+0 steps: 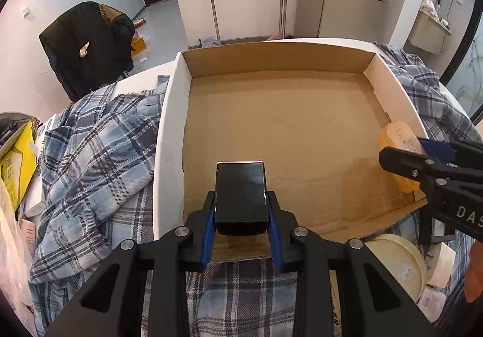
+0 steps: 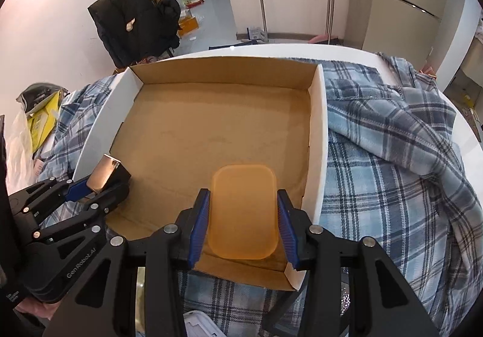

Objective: Organize rigid objects
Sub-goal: 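Carry both items into the cardboard box and open both grippers, then withdraw both tools from the cardboard box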

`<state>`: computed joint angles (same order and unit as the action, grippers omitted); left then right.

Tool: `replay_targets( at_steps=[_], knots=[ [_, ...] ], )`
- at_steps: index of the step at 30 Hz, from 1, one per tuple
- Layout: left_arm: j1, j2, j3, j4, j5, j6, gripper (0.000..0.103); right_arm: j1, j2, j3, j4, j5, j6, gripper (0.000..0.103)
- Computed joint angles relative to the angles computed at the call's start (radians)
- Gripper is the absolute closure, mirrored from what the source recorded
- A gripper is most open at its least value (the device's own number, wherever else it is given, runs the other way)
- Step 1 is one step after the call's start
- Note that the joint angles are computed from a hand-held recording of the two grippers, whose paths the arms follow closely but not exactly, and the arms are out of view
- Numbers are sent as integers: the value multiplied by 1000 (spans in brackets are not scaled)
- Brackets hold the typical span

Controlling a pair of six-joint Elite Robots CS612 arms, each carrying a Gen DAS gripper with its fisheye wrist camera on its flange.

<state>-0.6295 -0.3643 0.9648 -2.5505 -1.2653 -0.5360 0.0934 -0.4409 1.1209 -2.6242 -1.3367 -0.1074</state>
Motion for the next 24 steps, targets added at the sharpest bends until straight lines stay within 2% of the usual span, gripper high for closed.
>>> replay_targets(
  at_steps=[5,6,8,9,10,15,21,24],
  knots=[
    [3,-1,-2,8,-11,-11,69,-1,7,-12,31,4,5,61],
    [2,-1,-1,1,-6,-7,65,0,8,-13,29,0,3,61],
    [-1,-5,8,-31,6,5,50,1,9,-14,26,-6,-4,61],
    [-2,-8,17,-52,12,4,39,0,9,-14,27,-7,-6,61],
    [-4,-14,28,-74,23,1,33,2,11,-17,27,-14,-12,61],
    [-8,-37,66,-154,47,-11,31,16,21,-27,2,-98,-62,61],
    [-14,-63,108,-221,111,-46,29,4,26,-43,17,-83,-59,61],
    [-17,-78,134,-276,132,-58,29,0,27,-47,27,-59,-56,57]
  ],
)
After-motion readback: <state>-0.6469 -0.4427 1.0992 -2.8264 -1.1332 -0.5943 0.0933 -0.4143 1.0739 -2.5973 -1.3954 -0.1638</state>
